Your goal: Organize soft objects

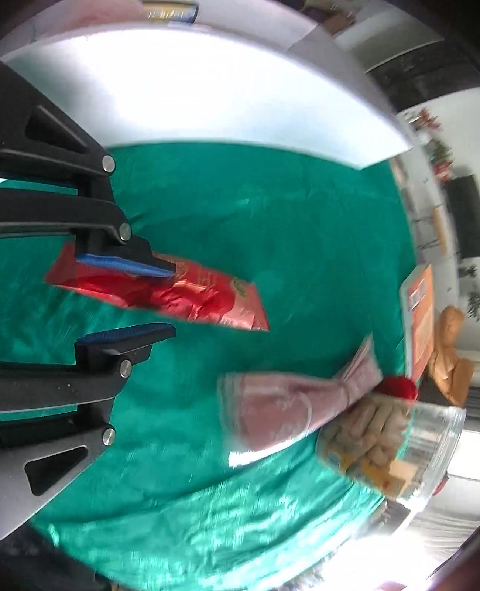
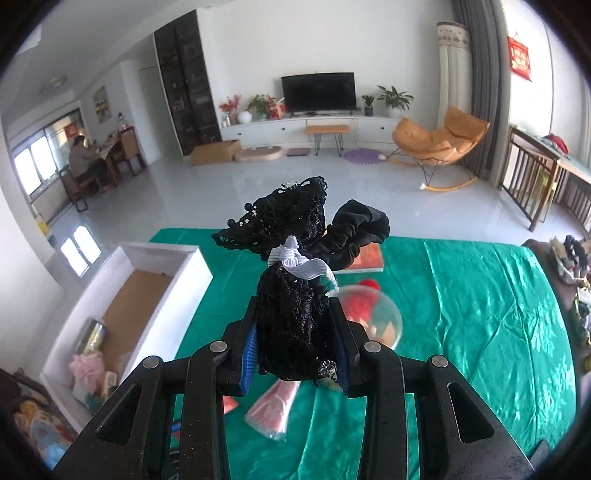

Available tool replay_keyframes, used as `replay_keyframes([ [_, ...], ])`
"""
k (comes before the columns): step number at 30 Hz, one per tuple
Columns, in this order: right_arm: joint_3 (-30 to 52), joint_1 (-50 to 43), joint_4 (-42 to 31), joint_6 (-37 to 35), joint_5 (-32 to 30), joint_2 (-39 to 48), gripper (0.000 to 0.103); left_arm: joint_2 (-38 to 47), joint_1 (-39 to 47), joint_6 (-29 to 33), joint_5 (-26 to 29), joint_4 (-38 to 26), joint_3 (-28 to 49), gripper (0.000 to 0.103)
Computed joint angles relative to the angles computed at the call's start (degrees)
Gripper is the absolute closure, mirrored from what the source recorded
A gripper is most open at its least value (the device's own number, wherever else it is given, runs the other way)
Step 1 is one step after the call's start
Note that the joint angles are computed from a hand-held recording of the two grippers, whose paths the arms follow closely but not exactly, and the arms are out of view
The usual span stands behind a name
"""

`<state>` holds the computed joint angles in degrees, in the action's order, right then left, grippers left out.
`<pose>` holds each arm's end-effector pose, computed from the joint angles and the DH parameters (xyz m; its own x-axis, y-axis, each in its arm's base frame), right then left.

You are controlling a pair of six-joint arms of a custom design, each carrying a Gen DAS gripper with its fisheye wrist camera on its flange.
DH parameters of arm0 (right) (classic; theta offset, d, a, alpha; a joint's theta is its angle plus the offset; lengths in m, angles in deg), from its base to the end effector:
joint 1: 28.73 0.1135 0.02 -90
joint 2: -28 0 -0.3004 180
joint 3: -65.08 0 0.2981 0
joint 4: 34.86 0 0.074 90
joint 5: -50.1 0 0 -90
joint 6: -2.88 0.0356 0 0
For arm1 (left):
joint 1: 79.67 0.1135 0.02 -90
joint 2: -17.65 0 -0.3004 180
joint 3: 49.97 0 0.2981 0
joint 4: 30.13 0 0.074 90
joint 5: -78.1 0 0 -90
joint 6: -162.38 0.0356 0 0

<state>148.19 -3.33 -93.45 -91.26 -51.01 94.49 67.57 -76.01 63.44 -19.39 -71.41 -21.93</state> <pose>0.2381 0.1206 0.4014 -0.5628 -0.3457 -0.7509 -0.5925 0.8021 0.0748 0.1520 0.0144 0.1347 -0.8607 -0.2094 -0.4641 -0.2589 0.9649 0.0447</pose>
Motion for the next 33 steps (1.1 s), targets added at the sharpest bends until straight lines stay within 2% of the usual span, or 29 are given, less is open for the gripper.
replay_keyframes([
  [2,-1.0,-1.0,0.0,-0.2,-1.0,-0.7,0.067,-0.6,1.7,0.4,2.3,-0.4,0.3,0.077],
  [6,-2.5,-5.9,1.4,-1.7,-5.3,-0.1,0.067,-7.9,7.0,3.1,9.5,-6.3,2.1,0.077],
  [8,-3.1,-7.8,1.7,-1.3,-7.6,0.1,0.067,-9.9,8.4,4.0,9.9,-9.0,3.5,0.077],
  [13,-4.2,-10.9,2.8,-1.4,-10.2,-1.0,0.067,-5.7,8.8,5.4,13.3,-7.4,2.9,0.077],
  [16,-4.5,-12.5,1.7,-1.9,-12.0,-1.6,0.067,-7.5,11.7,6.9,21.4,-7.9,1.7,0.077],
  [17,-4.8,-12.7,1.4,-2.3,-12.2,-2.1,0.067,-8.2,12.2,6.9,21.9,-6.7,0.6,0.077],
  [20,-5.8,-13.6,0.9,-2.8,-12.9,-3.4,0.067,-4.2,9.4,4.6,16.3,-1.5,-1.5,0.076],
  [22,-6.0,-14.7,0.7,-2.6,-14.6,-3.5,0.067,-3.8,8.2,3.3,15.5,0.0,-2.6,0.076],
  [24,-6.1,-15.5,0.6,-2.6,-15.4,-3.7,0.066,-4.8,5.5,2.5,11.9,0.2,-3.6,0.076],
  [25,-6.3,-15.6,0.7,-2.6,-15.3,-3.8,0.066,-4.7,5.6,2.3,12.4,-0.6,-3.4,0.076],
  [26,-6.5,-15.7,0.9,-2.7,-15.3,-4.0,0.066,-6.9,7.5,2.9,15.2,-2.6,-3.2,0.076],
  [28,-6.8,-16.1,0.9,-2.6,-15.7,-4.1,0.066,-17.9,11.4,3.9,21.0,-8.0,-3.0,0.076],
  [30,-7.3,-16.3,1.1,-2.5,-16.0,-4.4,0.066,-29.7,11.9,5.1,21.6,-11.8,-2.9,0.076],
  [32,-7.5,-16.9,1.2,-2.3,-16.7,-4.6,0.066,-30.4,10.0,5.9,18.8,-10.2,-3.6,0.076],
  [33,-7.7,-17.4,1.4,-2.2,-17.3,-4.7,0.066,-26.5,10.7,5.8,19.4,-10.2,-2.9,0.076],
])
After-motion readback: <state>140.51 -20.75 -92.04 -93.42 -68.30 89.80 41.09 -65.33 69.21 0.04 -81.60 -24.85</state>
